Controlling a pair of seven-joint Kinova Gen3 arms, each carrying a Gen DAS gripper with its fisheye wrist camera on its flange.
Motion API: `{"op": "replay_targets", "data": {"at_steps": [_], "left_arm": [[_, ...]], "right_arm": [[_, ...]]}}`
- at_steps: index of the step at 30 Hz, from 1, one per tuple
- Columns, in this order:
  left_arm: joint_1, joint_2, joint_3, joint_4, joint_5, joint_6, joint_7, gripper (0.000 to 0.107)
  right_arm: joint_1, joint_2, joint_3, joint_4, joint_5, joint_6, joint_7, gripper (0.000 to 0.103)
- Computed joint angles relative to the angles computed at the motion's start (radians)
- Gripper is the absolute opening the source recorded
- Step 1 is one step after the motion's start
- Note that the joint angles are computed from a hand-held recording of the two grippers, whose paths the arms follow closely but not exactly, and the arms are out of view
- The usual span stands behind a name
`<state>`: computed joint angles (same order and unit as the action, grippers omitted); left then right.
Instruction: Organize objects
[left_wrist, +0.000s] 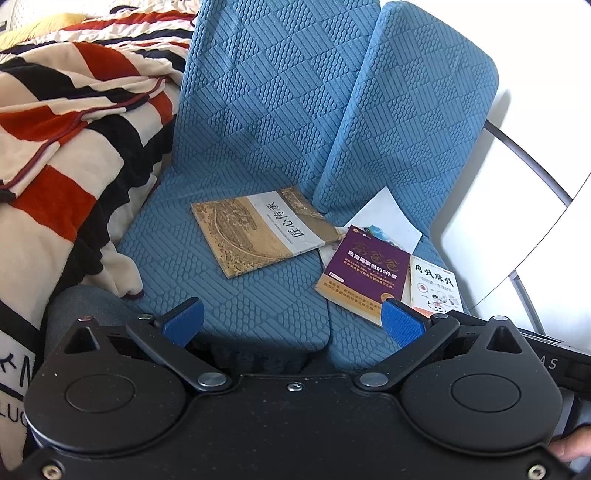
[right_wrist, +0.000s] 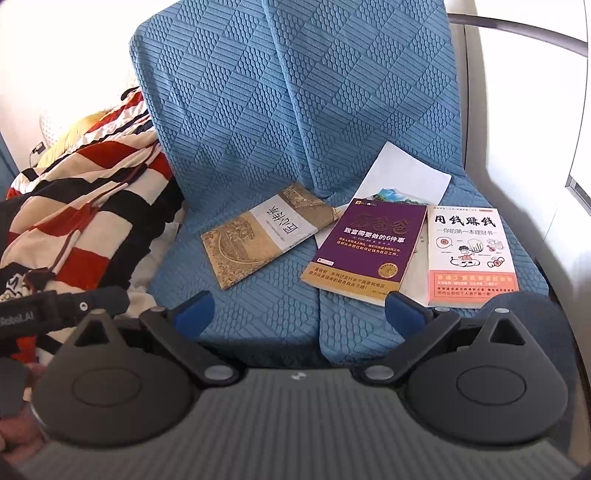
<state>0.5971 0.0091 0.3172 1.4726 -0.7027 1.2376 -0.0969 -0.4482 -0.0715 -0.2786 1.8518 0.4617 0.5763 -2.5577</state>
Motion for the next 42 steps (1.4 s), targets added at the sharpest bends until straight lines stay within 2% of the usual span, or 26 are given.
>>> {"op": "replay_targets", "data": {"at_steps": [8, 17, 23, 26, 29, 38, 42], "left_arm": [[0.038, 0.028, 0.007, -0.044, -0.057, 0.079, 0.04, 0.102], [0.086, 0.058, -0.004, -0.065, -0.087, 0.109, 0.053, 0.102], [0.084, 0.065, -0.029, -0.065, -0.061, 0.087, 0.016, 0.102], [0.08, 0.065, -0.039, -0.062, -0.066, 0.073, 0.014, 0.102], [0.076, 0.065, -0.045, -0.064, -0.081, 0.07, 0.01, 0.102], [0.046, 0.062, -0.063, -0.059, -0.085, 0.049, -0.01, 0.102], [0.028, 0.064, -0.069, -0.051, -0.092, 0.041, -0.015, 0.102]], "right_arm": [[0.017, -0.018, 0.007, 0.03, -0.023, -0.052, 0.023, 0.101], [0.039, -0.026, 0.02, 0.051, -0.104, -0.065, 0.113, 0.101], [0.049, -0.01, 0.029, 0.056, -0.146, -0.094, 0.161, 0.101], [0.052, 0.007, 0.006, 0.039, -0.061, -0.085, 0.119, 0.101], [0.042, 0.016, 0.015, 0.035, -0.028, -0.094, 0.126, 0.101], [0.021, 0.059, 0.064, 0.008, -0.181, -0.15, 0.289, 0.101], [0.002, 0.084, 0.067, -0.004, -0.134, -0.163, 0.245, 0.101]]}}
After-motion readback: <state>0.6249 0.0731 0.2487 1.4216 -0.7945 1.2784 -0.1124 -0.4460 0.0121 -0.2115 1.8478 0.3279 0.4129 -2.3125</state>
